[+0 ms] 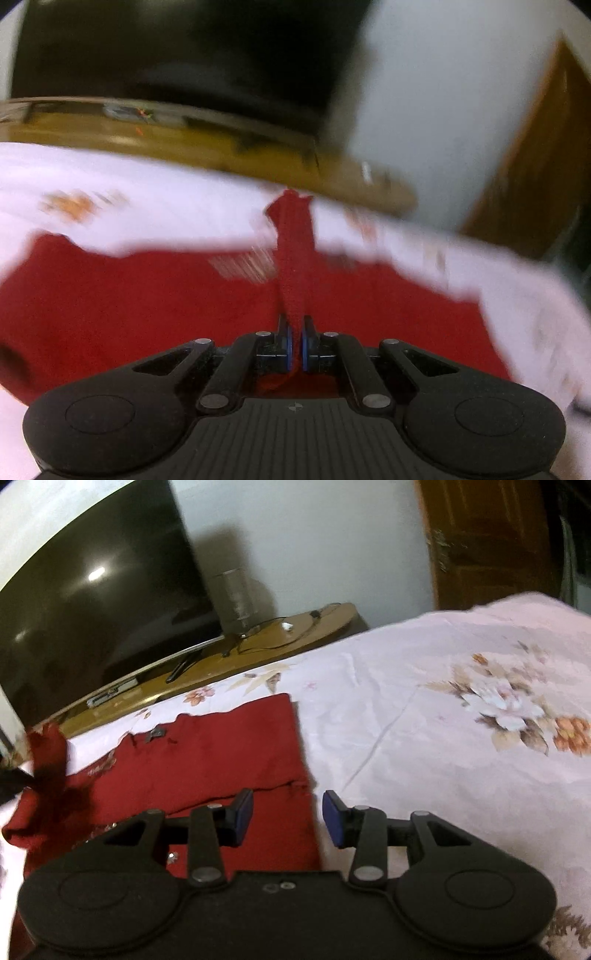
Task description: Fold small clothes
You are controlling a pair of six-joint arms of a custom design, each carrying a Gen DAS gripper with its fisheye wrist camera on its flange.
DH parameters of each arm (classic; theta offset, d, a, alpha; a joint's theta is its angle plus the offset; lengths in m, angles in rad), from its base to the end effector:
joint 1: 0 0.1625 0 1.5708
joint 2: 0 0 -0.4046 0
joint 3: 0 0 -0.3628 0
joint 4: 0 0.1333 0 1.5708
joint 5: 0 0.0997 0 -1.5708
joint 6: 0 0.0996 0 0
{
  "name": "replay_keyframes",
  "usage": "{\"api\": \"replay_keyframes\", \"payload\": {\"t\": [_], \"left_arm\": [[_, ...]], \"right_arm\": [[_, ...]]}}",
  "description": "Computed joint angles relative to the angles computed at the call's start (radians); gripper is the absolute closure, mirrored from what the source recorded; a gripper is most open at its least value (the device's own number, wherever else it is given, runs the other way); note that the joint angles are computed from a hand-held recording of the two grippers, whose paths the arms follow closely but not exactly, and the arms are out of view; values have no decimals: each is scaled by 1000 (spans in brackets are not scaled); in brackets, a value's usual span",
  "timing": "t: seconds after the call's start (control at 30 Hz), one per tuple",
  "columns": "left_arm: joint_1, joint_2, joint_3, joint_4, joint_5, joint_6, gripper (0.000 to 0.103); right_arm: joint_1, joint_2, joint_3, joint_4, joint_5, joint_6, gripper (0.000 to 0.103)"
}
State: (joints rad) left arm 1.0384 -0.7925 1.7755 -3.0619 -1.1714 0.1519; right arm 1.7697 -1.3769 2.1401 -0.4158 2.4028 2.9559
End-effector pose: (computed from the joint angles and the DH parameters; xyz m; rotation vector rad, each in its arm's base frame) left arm -0.1650 -0.6189 0.1170 0.7830 2.6274 -0.8029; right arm 0.1315 -0.3502 0.1922 -0.2217 -2.0411 1.3813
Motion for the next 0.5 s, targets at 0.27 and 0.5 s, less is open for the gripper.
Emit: {"api": "replay_keyframes", "payload": {"t": [0.27,0.5], "left_arm": [[-61,-52,181,-257,80,145,20],[67,-214,248,-181,213,54,34]], "right_arm": [[-82,37,-77,113,-254,154,49],[-145,303,-342,299,-555,266,51]]}}
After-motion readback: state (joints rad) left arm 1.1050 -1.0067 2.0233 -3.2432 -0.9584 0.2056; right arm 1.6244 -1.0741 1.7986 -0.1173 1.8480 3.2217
